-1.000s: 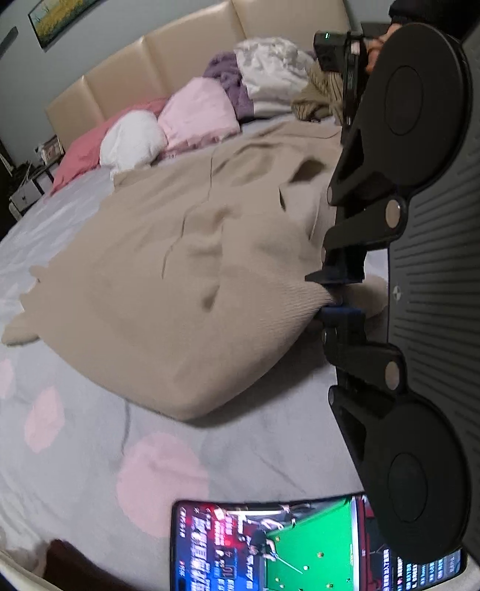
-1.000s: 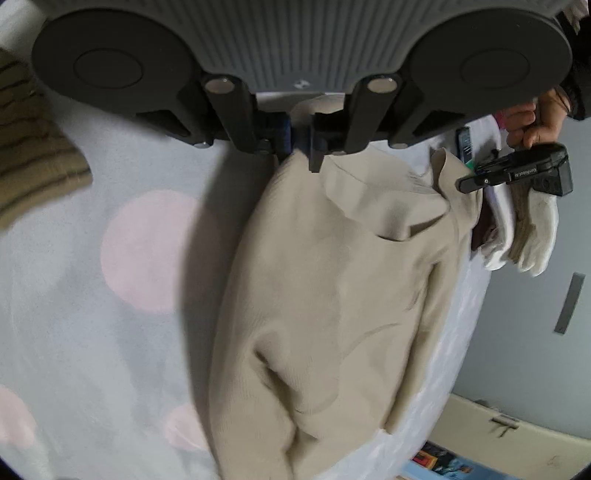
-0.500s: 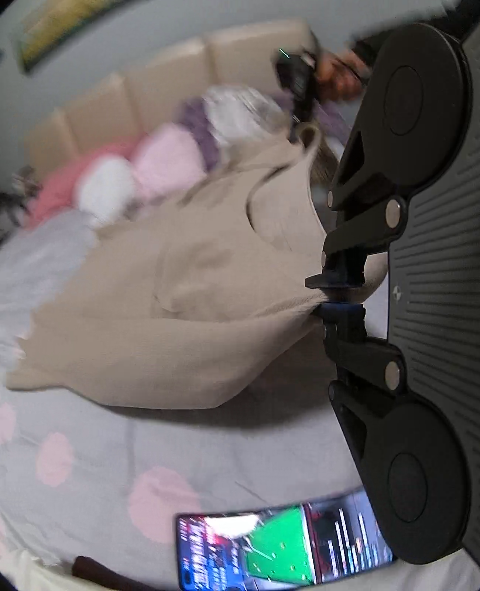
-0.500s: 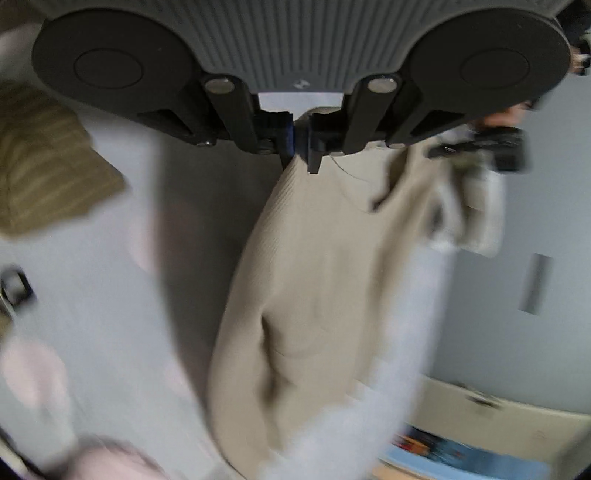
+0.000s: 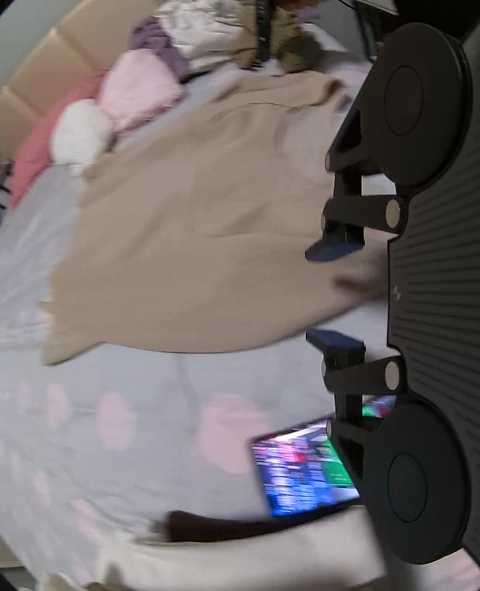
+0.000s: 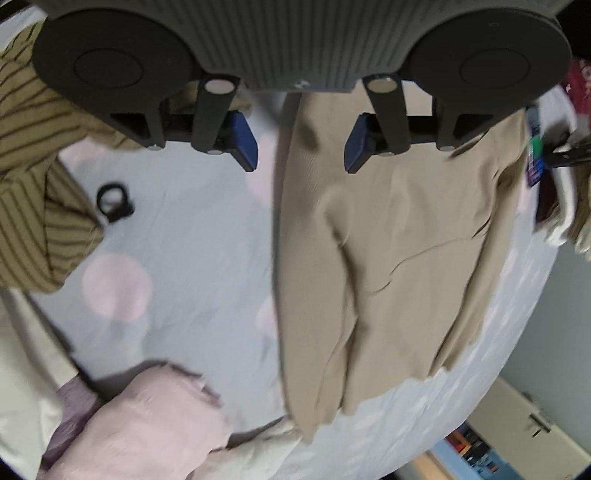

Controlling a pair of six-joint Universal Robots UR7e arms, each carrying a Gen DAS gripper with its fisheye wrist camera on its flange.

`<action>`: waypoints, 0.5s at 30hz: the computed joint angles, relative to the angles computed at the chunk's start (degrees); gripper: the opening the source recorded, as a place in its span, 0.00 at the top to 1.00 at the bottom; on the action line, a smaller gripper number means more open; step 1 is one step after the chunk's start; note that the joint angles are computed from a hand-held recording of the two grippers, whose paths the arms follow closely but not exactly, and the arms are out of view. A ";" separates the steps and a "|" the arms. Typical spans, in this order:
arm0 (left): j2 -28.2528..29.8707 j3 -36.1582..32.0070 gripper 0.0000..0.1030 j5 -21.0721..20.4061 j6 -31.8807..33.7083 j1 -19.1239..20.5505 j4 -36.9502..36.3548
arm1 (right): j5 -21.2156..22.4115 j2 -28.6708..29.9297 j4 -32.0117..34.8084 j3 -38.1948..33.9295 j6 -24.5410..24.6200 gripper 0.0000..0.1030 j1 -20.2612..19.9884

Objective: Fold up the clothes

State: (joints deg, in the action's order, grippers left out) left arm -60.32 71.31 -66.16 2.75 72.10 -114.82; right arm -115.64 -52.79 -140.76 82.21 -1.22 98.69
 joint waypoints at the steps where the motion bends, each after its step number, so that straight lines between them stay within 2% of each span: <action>1: 0.75 -0.61 0.61 -0.17 0.90 0.06 -1.04 | -0.82 0.90 -0.73 -0.62 -0.24 0.46 0.26; 5: 3.74 -3.05 0.61 0.51 6.15 0.11 -3.70 | -0.02 1.90 -2.81 -1.53 -2.57 0.46 1.14; 7: 5.53 -4.70 0.57 1.56 7.80 0.15 -4.62 | 0.16 2.91 -4.34 -2.32 -4.38 0.45 1.76; 11: 9.60 -9.16 0.54 3.01 8.66 0.45 -5.51 | -0.21 5.99 -7.54 -5.21 -6.60 0.44 2.65; 15: 12.66 -13.63 0.54 3.40 8.50 1.28 -6.15 | 0.55 8.27 -10.38 -7.72 -8.07 0.43 1.78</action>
State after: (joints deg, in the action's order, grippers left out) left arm -47.66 57.69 -62.76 11.25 73.38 -120.97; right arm -115.09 -44.52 -151.15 74.49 -9.28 100.47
